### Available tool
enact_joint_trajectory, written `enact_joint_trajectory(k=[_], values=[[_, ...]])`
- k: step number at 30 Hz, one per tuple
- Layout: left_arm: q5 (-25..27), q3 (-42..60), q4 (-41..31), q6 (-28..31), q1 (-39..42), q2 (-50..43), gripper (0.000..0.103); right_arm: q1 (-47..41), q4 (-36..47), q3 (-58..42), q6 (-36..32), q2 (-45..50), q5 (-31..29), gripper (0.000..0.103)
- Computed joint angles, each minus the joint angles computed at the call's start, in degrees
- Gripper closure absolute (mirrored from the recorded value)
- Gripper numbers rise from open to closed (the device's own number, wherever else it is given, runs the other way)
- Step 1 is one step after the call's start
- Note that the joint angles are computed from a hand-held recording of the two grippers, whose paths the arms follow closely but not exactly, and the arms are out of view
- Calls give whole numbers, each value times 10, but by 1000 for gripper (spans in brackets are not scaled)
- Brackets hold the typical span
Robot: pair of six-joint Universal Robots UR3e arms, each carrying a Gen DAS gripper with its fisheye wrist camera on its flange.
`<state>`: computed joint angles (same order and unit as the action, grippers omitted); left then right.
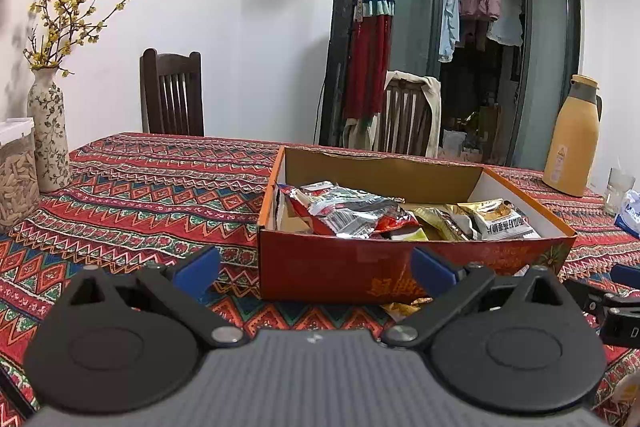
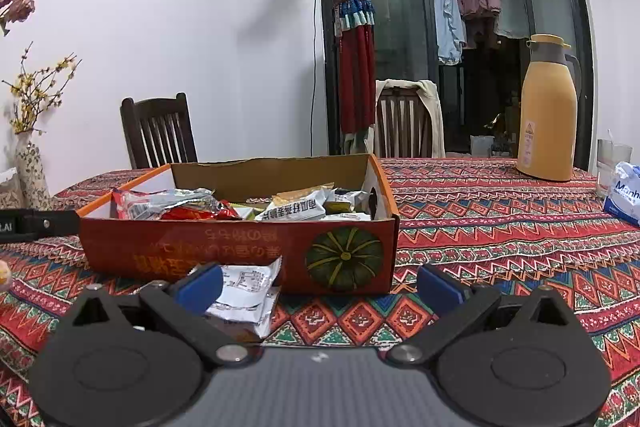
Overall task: Organize snacks
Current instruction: 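Move both open grippers back over the loose white packets, then lower the right gripper onto a white snack packet and close it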
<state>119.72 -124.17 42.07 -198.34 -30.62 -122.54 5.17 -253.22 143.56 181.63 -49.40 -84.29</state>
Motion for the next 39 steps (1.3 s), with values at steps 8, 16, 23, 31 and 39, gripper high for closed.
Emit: enact_joint_trajectory(k=[8,16,23,31,39], values=[[-10,-7,-2,-10,11,7,0,16,29,-11,-11,-8,-16,0],[-19,-19,-11,-28,22,19,0,86,182,-84,-2,-62,-67,0],[-35,-32,-23,-49,38,31,0,134,367,-197,15,-70,-114,2],[-41,-40,-28,-60,44,39,0,157,423,-258,31,-44,-141,8],[-49,-43,-37,-63,50,45,0,159,421,-265,24,-27,-142,17]])
